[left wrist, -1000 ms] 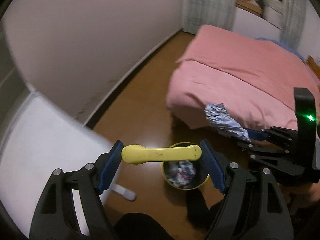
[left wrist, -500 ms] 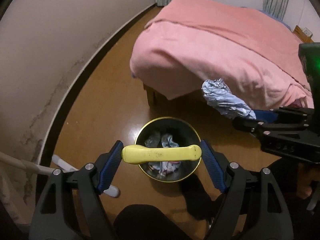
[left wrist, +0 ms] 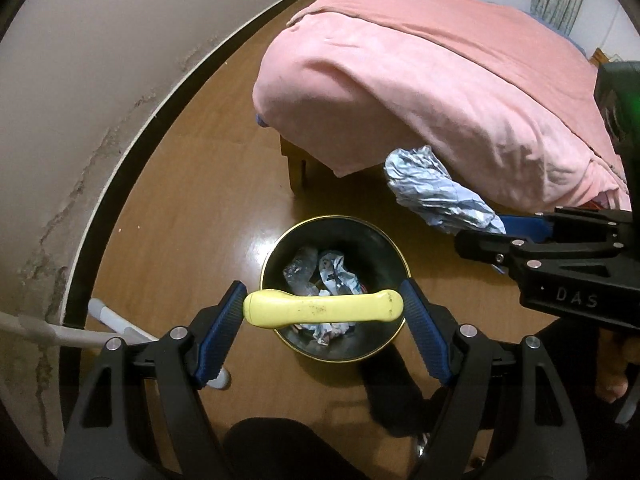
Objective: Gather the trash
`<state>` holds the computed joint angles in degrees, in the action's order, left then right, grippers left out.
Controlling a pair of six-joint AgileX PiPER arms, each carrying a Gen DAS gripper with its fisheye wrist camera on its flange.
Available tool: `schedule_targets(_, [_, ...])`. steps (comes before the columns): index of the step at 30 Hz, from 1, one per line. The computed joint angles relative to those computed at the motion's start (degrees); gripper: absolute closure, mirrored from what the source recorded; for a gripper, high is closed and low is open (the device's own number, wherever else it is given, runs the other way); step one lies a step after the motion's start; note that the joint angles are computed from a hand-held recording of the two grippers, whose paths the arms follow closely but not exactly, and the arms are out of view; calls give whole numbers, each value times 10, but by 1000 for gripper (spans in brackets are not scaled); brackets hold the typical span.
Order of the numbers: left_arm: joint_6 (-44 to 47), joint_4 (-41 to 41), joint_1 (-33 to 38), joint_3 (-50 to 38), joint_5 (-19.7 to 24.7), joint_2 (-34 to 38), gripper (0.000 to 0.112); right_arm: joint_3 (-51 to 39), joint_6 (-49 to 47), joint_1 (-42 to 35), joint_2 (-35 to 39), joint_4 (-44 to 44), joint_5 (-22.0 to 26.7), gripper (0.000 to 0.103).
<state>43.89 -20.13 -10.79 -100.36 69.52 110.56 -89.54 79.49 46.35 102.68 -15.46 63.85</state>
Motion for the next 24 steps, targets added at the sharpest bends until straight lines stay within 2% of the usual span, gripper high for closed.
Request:
schedule_targets(4, [2, -1, -1, 3, -5, 10, 36, 0, -9, -8, 6, 5, -14, 60])
schedule_targets(5, [5, -1, -1, 3, -5, 12, 36, 3, -6, -9, 5, 4, -18, 47])
schedule_targets(6, [6, -1, -1, 3, -6, 15, 36, 5, -3, -10, 4, 1, -20, 40])
schedule_targets(16, [6, -4, -19, 15, -18, 34, 35, 22, 32, -6, -13, -20, -20, 38])
schedule_targets(18, [1, -4, -23, 17, -21, 34, 23, 27, 45, -1, -23, -30, -15, 36])
schedule_targets(24, [-1, -7, -28, 29, -24, 7, 20, 16, 72, 21, -47, -61, 26, 30])
